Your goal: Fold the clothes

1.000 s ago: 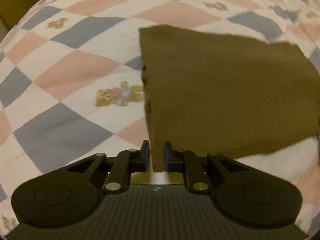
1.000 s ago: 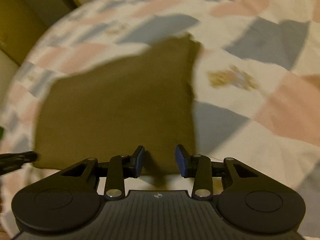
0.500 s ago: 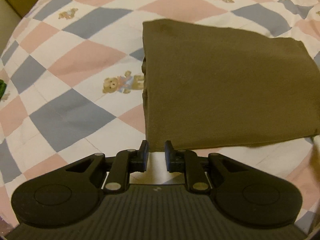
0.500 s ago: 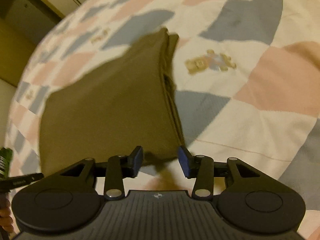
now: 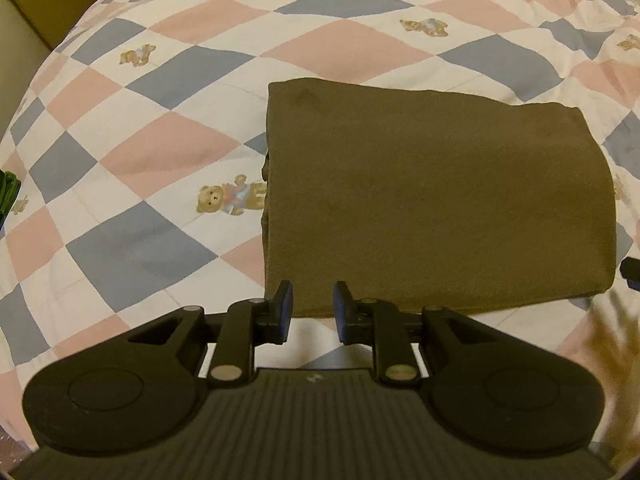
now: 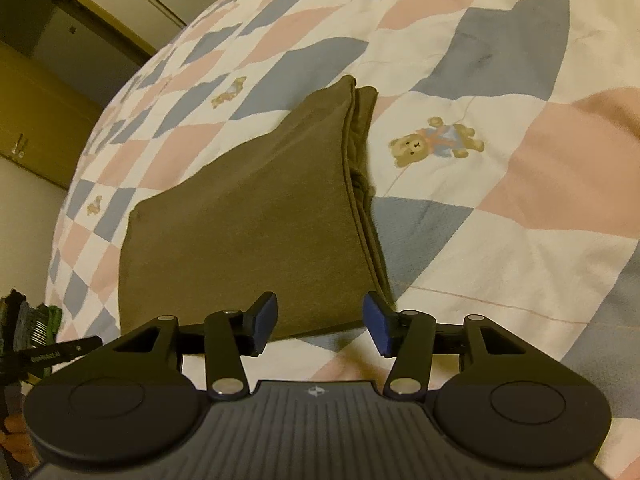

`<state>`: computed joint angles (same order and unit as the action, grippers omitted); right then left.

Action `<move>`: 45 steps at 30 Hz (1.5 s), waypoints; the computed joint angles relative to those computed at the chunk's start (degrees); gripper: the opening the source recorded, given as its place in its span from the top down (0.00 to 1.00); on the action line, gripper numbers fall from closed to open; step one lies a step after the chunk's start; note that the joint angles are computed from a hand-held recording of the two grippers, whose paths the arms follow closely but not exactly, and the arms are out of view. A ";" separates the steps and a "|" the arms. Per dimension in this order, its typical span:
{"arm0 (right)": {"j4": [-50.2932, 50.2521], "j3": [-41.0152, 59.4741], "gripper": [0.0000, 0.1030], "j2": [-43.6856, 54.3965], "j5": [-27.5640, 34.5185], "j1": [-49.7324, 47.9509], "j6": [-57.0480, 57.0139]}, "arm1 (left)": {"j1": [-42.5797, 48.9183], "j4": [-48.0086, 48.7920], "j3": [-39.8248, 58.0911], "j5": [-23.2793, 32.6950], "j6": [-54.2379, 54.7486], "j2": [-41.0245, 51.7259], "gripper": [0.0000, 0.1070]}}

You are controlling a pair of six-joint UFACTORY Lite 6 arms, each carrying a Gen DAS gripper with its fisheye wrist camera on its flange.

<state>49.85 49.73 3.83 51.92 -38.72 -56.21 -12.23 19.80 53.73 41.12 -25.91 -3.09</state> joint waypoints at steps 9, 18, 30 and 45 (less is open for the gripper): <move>1.82 6.84 0.46 8.33 0.50 -0.08 -0.03 | -0.67 0.18 4.12 -1.23 -0.70 6.18 0.78; 13.32 14.66 0.40 20.84 2.49 -1.31 -1.70 | 3.46 -1.45 13.61 -4.58 6.39 17.13 0.75; 31.70 16.81 0.40 35.47 6.99 -1.46 -8.64 | 13.09 -17.19 29.28 -6.87 29.24 30.52 0.75; 12.97 11.87 0.83 16.37 -29.32 25.51 10.71 | 27.39 -31.09 33.46 -3.22 48.85 34.39 0.75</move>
